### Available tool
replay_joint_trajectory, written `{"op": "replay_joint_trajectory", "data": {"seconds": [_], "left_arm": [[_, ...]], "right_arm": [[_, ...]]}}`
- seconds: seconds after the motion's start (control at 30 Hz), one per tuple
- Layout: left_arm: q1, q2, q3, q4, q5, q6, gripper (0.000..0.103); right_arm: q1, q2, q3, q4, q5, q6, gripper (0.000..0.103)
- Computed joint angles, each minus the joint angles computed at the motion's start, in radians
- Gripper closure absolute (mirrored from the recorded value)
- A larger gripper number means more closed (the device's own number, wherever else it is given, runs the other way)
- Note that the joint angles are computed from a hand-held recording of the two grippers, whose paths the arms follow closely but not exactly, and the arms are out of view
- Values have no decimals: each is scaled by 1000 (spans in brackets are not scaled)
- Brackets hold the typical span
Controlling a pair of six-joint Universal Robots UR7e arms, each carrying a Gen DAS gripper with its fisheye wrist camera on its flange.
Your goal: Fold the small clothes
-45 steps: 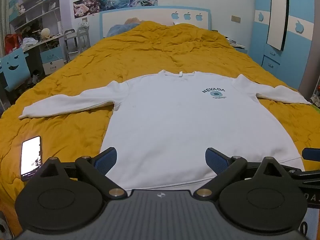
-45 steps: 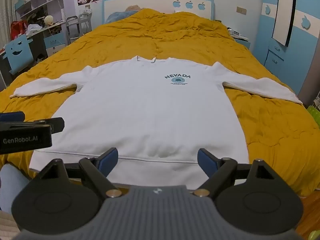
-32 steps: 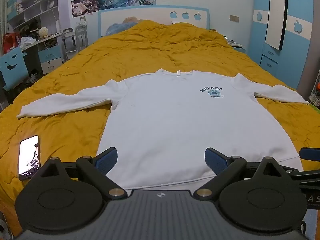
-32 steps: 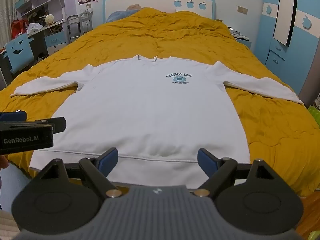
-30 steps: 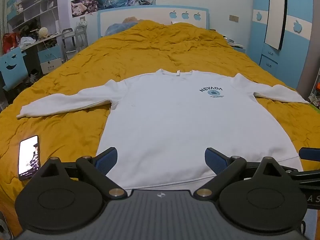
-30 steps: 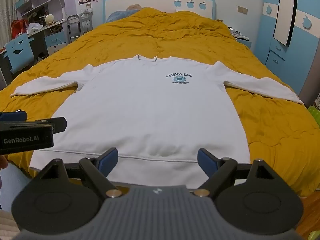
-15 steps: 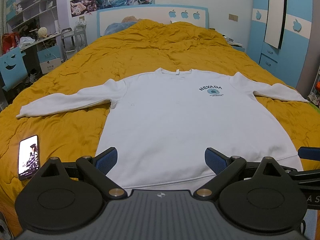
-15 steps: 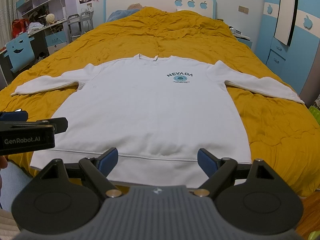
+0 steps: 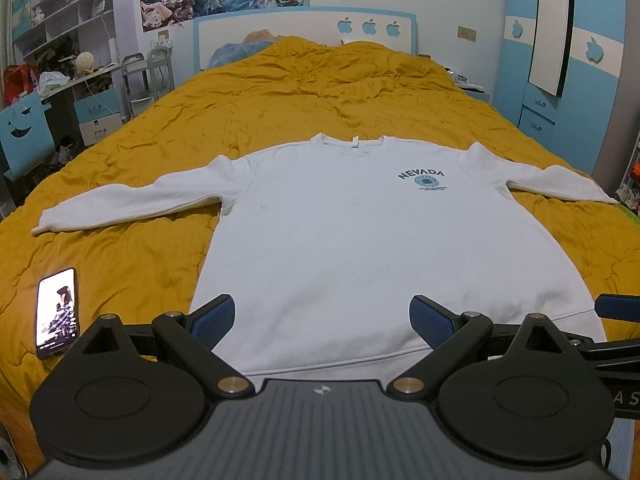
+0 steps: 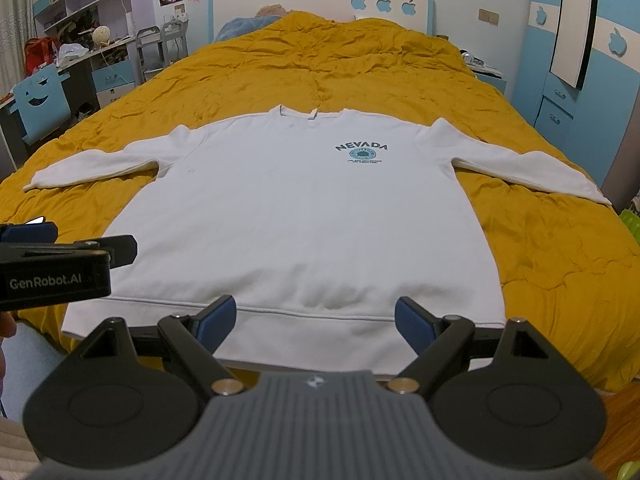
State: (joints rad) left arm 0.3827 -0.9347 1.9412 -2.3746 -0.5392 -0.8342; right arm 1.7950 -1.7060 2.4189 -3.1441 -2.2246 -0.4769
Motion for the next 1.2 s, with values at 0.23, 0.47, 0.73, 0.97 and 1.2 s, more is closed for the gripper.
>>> {"op": "replay_joint_trajectory", "data": {"seconds": [0.23, 0.47, 0.73, 0.97, 1.2], "left_arm": [[0, 0, -1, 2, -1, -1, 0], [1, 2, -3, 5, -2, -5, 0], [1, 2, -3, 5, -2, -3, 0], [1, 2, -4, 8, -3, -5, 0], [2, 2, -5, 10, -3, -6, 0]], "right_arm": [[0, 0, -1, 3, 0, 1, 21], [-1, -1, -3, 8, 1, 3, 21], [-2, 0, -3, 7, 1, 3, 21], [-3, -1, -4, 10, 2, 3, 21], [-4, -1, -5, 12, 3, 4, 21]]}}
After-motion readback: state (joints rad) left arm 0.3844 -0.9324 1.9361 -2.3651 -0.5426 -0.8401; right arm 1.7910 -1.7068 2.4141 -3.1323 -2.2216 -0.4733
